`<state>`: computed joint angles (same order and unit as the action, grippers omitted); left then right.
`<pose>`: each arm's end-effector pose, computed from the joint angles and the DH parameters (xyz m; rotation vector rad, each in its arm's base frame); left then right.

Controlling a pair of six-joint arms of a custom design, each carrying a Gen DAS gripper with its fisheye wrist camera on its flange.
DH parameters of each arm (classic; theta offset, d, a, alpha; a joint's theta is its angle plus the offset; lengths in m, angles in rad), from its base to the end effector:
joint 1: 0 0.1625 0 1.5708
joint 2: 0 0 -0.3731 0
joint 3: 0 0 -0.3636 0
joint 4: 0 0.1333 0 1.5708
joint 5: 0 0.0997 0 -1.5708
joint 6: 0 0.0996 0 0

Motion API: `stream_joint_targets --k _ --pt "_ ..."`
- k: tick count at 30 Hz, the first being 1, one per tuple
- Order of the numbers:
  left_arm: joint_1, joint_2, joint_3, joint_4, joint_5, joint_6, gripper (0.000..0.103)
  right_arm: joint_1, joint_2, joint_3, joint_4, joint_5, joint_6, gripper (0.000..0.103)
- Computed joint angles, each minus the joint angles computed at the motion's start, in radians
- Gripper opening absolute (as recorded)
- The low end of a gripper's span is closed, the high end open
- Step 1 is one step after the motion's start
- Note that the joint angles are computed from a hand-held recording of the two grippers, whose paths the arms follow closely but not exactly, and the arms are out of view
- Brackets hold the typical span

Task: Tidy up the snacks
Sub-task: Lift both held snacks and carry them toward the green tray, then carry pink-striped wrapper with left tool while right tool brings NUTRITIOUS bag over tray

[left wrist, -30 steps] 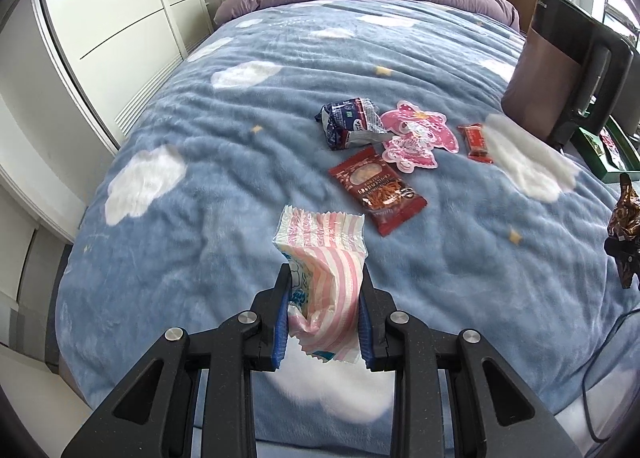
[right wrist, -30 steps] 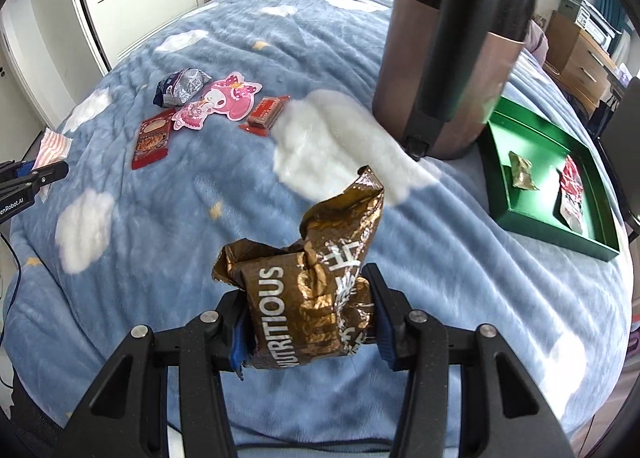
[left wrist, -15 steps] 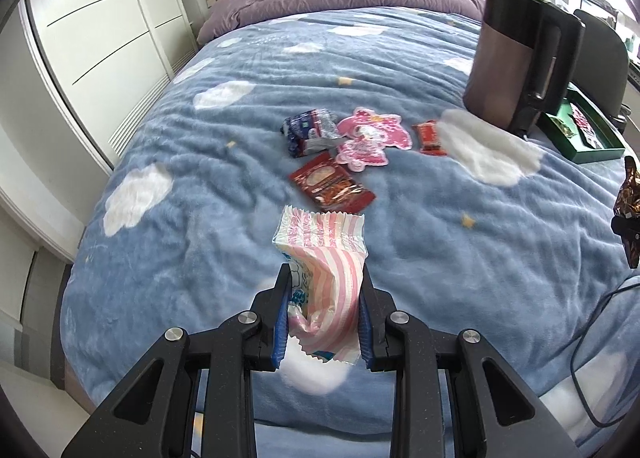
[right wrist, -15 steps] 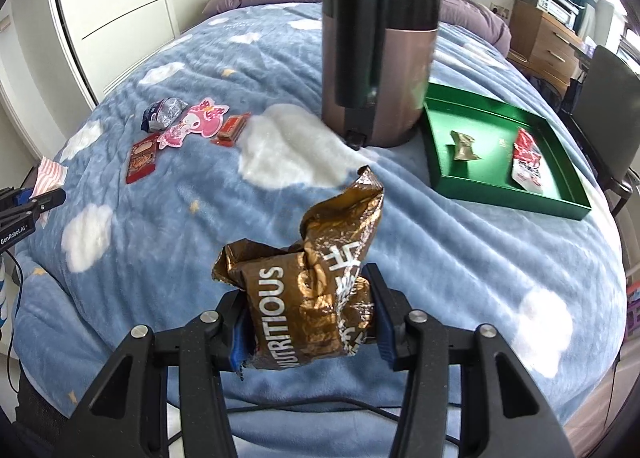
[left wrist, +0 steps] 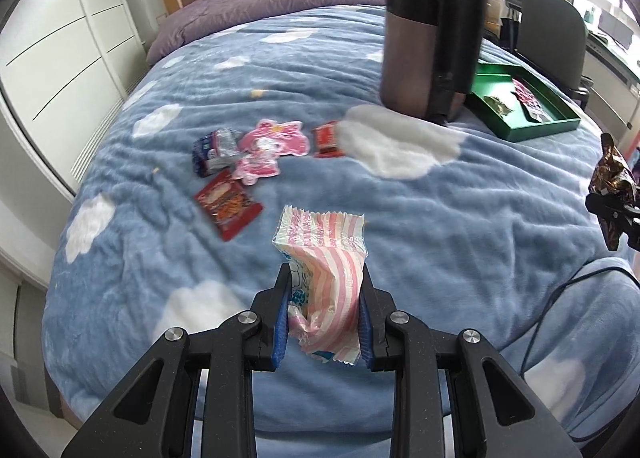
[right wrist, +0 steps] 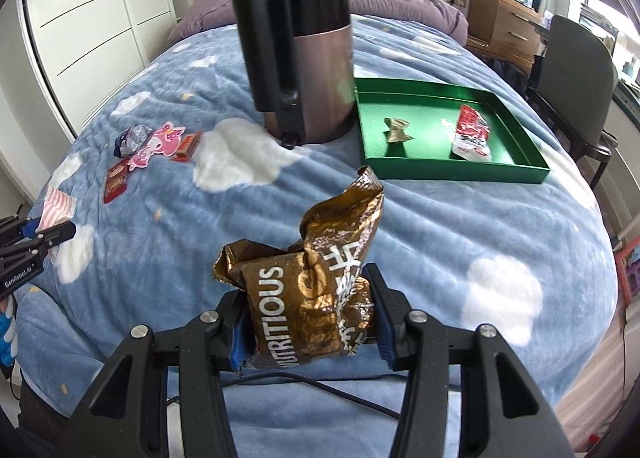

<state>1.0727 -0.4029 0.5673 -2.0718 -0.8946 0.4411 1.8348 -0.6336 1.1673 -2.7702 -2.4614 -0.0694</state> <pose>-0.2207 -0.8153 0.2089 0.9748 2.2434 -0.4392 0.2446 -0.6909 0.2107 0.0070 -2.2111 0.8518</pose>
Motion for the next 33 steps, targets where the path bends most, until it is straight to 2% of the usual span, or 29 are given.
stream_joint_targets --k 7,21,33 --pt "-0.026 0.008 0.022 0.013 -0.008 -0.013 0.024 -0.015 -0.037 0.053 -0.044 0.003 0.015 0.065" --pt "-0.056 0.064 -0.041 0.067 -0.002 -0.041 0.024 -0.038 -0.060 0.076 -0.085 0.044 0.011 0.065" --pt "-0.083 0.174 -0.211 0.175 -0.013 -0.049 0.024 -0.071 -0.090 0.089 -0.094 0.073 0.014 0.065"
